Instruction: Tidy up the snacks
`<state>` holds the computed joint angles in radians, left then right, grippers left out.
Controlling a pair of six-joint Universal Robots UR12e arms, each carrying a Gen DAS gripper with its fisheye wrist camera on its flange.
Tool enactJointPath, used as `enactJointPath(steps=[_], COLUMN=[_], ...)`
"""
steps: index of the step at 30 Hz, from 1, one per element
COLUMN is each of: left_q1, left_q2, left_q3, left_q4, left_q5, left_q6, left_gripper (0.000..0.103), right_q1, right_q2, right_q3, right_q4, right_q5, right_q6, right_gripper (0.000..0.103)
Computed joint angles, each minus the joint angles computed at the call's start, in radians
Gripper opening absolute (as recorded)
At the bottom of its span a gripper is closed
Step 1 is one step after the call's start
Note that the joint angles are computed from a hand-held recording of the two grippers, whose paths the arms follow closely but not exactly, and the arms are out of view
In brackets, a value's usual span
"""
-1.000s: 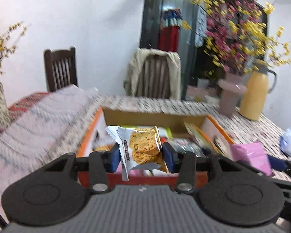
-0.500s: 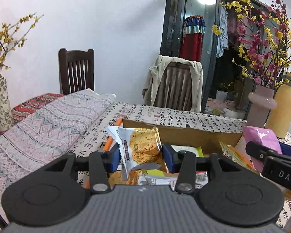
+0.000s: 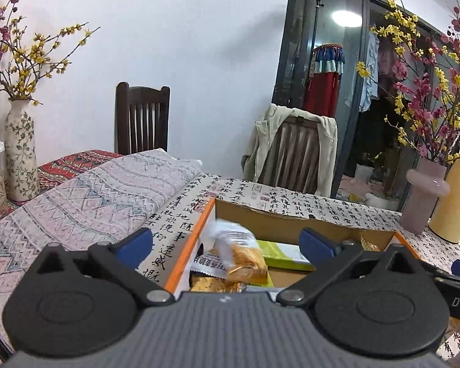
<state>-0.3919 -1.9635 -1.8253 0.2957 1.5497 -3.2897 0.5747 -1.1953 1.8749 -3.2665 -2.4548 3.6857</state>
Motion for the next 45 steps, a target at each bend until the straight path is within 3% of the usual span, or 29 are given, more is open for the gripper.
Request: enactJointPath(steps=[5, 15, 21, 33, 45], left_q1=[-0.003, 0.063, 0.108, 0.137, 0.13], left_q2=[0.03, 0.164, 0.233, 0.287, 0.297], left_q3=[-0.024, -0.185, -0.291, -0.396, -0.41], left_q4=[0.023, 0.09, 0.053, -0.103, -0.149], left_q5=[0.007, -0.179, -0.271, -0.289, -0.309], left_q6=[0.005, 0.046, 0.137, 0.184, 0.185], left_gripper=[0.103, 0.103, 0.103, 0.103, 0.103], right_q1=[0.019, 0.131, 0.189, 0.232, 0.243], right_q2=[-0.013, -0.07, -0.104, -0.14, -0.144], right_q3=[0.0, 0.046, 0.095, 0.149, 0.15], right_q4=[-0.006, 0.001, 0.103, 0.326, 0.385], right_q5=[-0.031, -0.094, -0.091, 0.002, 0.012], right_q6=[-0.006, -0.025, 0.093, 0.348, 0.404], right_gripper=[0.103, 0.103, 0.103, 0.103, 0.103])
